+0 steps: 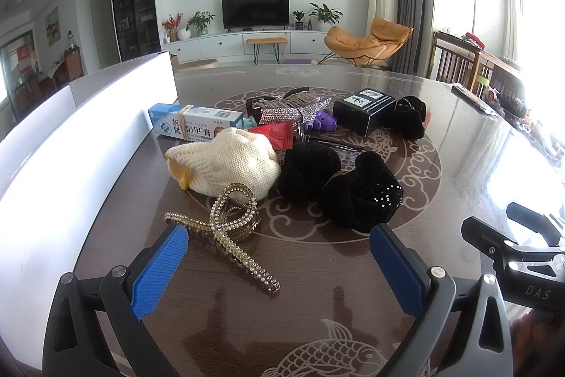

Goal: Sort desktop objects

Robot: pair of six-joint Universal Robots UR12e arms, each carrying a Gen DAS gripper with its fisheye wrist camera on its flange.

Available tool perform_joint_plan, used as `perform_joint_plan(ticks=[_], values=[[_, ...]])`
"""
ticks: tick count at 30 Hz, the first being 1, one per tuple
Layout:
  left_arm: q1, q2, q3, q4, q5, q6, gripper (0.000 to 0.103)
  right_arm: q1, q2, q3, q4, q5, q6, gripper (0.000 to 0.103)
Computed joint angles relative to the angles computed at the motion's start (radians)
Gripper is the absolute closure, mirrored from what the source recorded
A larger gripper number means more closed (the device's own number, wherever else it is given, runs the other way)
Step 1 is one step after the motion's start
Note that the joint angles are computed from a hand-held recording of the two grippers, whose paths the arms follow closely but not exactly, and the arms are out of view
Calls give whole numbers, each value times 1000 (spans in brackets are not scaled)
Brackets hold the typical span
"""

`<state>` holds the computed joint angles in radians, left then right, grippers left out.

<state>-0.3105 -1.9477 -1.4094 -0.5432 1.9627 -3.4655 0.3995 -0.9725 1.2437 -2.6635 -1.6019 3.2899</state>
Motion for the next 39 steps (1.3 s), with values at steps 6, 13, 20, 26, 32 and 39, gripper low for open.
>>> perform_joint_plan(ticks=[6, 13, 20, 26, 32, 39], values=[[0, 0, 0, -1, -2, 0, 0, 0, 0, 0, 1, 0, 0, 0], [-2, 0, 1, -1, -2, 0, 0, 0, 2, -2, 4, 0, 2, 0], [-5, -2, 3, -4, 3, 3, 0, 0, 4, -10, 27, -1, 5, 0], [-6, -2, 4, -4, 3, 3, 0, 1, 5, -14, 39, -5, 7, 0], [-5, -2, 4, -4, 1, 1, 0, 1, 5, -17, 45, -5, 8, 0], [-5, -2, 3, -4, 1, 4, 0, 1, 5, -17, 48, -3, 9, 0]])
